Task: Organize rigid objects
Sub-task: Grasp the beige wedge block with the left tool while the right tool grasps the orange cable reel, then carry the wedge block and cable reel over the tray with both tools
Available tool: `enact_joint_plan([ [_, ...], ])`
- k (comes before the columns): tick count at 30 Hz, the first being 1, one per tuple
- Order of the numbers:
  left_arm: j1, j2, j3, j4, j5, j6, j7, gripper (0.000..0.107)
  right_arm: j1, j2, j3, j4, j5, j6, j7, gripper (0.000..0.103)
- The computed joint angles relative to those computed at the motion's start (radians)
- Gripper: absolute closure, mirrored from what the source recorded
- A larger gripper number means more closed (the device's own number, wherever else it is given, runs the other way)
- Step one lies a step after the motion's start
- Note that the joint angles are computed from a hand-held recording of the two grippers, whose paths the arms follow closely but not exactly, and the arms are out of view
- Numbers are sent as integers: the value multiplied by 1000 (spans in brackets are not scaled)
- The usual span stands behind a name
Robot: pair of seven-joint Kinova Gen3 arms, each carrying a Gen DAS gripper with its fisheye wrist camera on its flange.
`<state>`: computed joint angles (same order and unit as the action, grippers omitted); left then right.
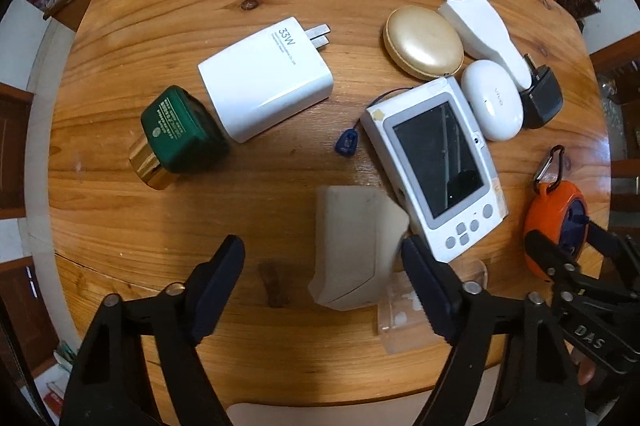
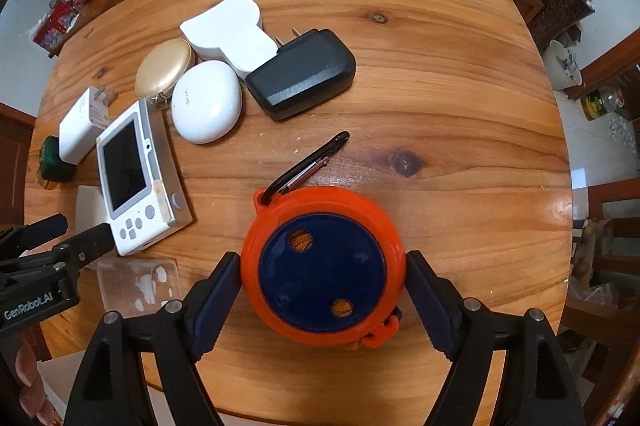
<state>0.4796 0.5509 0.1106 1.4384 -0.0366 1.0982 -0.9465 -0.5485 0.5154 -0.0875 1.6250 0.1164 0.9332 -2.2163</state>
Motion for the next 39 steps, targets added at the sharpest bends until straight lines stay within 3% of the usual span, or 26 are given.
enact_joint_plan([
  [1,-7,-5,4,10,9,-15,-7,38,4,10,-2,-8,-5,8,4,21],
  [2,-13,-9,9,16,16,-26,-16,60,7,18,-3,-13,-10,10,7,21],
  [7,21,-6,-1,14,-25,-24,-6,59,30,37,-10,-15,-46,3,32,22],
  [12,-15,-25,4,50,12,-53,-11,59,35,23,-11,17,-57,-39,38,22],
  [15,-30,-47,4,69,18,-67,-21,59,70,-19,-21,69,-92,-73,60,22],
  [24,-54,-154,13,106,29,-76,-38,59,61,-128,-22,140,-96,-118,22,22],
  [39,41,-404,88,60,-48,76,40,59,56,-436,-92,208,-120,-123,4,22],
])
